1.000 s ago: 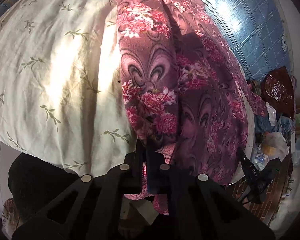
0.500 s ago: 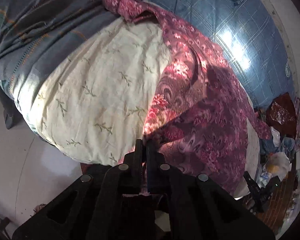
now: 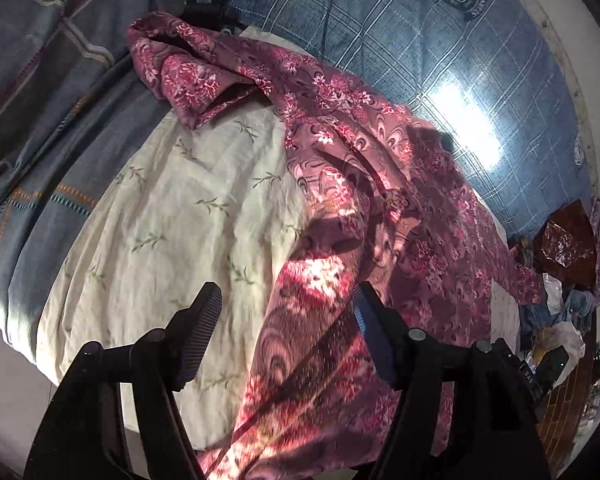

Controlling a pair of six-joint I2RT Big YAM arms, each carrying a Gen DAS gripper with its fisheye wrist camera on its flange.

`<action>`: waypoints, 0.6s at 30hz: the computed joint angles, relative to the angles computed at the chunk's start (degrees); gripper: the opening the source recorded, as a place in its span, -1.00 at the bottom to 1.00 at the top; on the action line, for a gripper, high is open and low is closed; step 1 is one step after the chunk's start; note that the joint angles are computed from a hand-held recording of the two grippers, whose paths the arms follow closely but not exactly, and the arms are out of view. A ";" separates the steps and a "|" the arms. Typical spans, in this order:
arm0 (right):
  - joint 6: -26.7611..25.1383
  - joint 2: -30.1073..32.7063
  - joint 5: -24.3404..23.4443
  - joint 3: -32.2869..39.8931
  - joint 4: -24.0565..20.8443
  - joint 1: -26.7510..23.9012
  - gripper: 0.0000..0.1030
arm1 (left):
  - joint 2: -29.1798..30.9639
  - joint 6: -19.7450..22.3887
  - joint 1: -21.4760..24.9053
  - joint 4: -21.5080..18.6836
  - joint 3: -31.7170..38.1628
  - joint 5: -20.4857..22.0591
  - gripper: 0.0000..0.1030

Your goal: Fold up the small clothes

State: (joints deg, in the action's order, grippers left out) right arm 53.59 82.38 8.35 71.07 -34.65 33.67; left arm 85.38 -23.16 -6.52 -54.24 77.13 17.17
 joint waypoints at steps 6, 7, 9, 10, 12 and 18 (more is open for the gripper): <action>-4.89 8.69 -1.80 8.58 -0.26 -2.05 -0.38 | 7.65 1.33 -2.32 -2.49 7.17 -1.58 0.04; -7.44 10.48 -2.25 11.45 -3.20 -2.18 -0.87 | 8.71 3.09 -2.90 -3.31 8.50 -1.85 -0.65; -11.63 11.34 -0.57 13.93 -5.27 -2.19 -0.86 | 10.50 4.88 -3.85 -4.81 11.03 -4.43 -0.95; -12.50 10.87 1.27 13.97 -5.12 -2.28 -0.87 | 10.94 5.16 -4.28 -4.50 11.62 -6.93 -0.95; -11.51 9.83 2.65 12.68 -3.69 -3.45 -0.87 | 12.01 6.02 -4.92 -3.47 12.66 -12.38 -0.96; -7.72 11.16 3.30 12.89 -7.80 -5.43 -0.94 | 14.54 6.06 -2.43 -6.15 14.78 -14.18 -0.96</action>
